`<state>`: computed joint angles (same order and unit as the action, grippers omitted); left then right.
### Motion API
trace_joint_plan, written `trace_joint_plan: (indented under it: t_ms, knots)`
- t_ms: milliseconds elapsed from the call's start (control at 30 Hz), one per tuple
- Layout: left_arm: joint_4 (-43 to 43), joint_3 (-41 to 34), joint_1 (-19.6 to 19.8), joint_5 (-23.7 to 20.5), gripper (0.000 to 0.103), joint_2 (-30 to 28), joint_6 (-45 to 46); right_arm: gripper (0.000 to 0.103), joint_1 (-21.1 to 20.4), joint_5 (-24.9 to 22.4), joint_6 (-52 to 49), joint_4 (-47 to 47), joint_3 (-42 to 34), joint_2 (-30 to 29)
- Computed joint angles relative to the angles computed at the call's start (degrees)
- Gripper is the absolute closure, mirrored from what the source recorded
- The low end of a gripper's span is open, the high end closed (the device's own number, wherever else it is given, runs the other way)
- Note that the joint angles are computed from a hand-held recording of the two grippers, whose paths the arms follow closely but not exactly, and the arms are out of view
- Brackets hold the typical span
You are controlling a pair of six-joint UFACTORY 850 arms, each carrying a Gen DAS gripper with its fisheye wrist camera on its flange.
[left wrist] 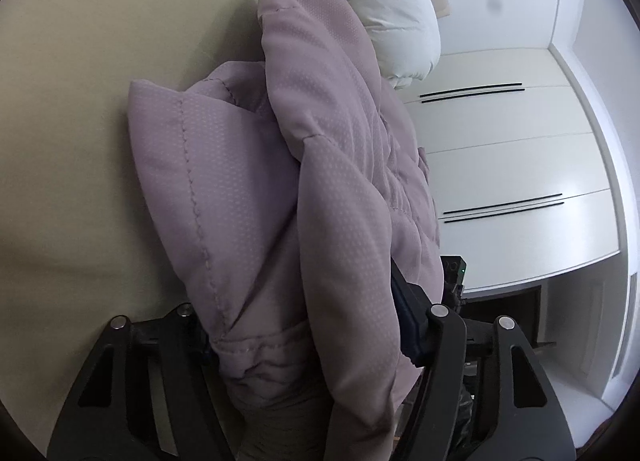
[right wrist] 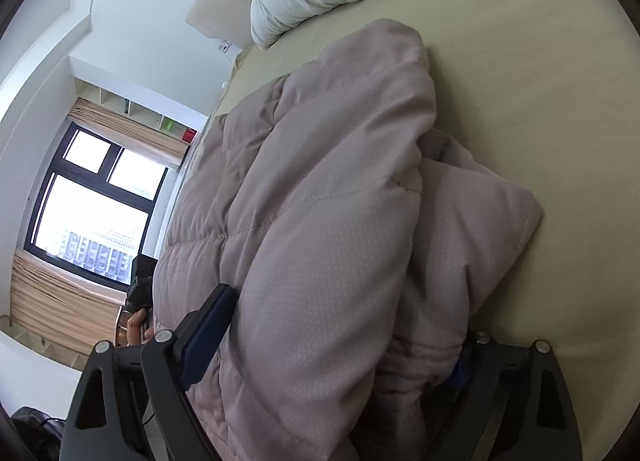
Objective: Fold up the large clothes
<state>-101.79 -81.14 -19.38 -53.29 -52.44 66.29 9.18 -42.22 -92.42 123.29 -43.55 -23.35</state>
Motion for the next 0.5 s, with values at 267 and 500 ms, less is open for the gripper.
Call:
trace_joint_plan:
  t_ms: [267,500]
  knots:
    - [-6.36,8.15,-0.3,-0.66,0.062,4.98,8.08,0.046,3.61,3.96,-3.58,6.95,0.86,2.82]
    - [-11.19,26.26,-0.22,-2.44,0.064,17.89,18.54,0.056,12.09,9.82,-12.56,18.25,10.67,16.52]
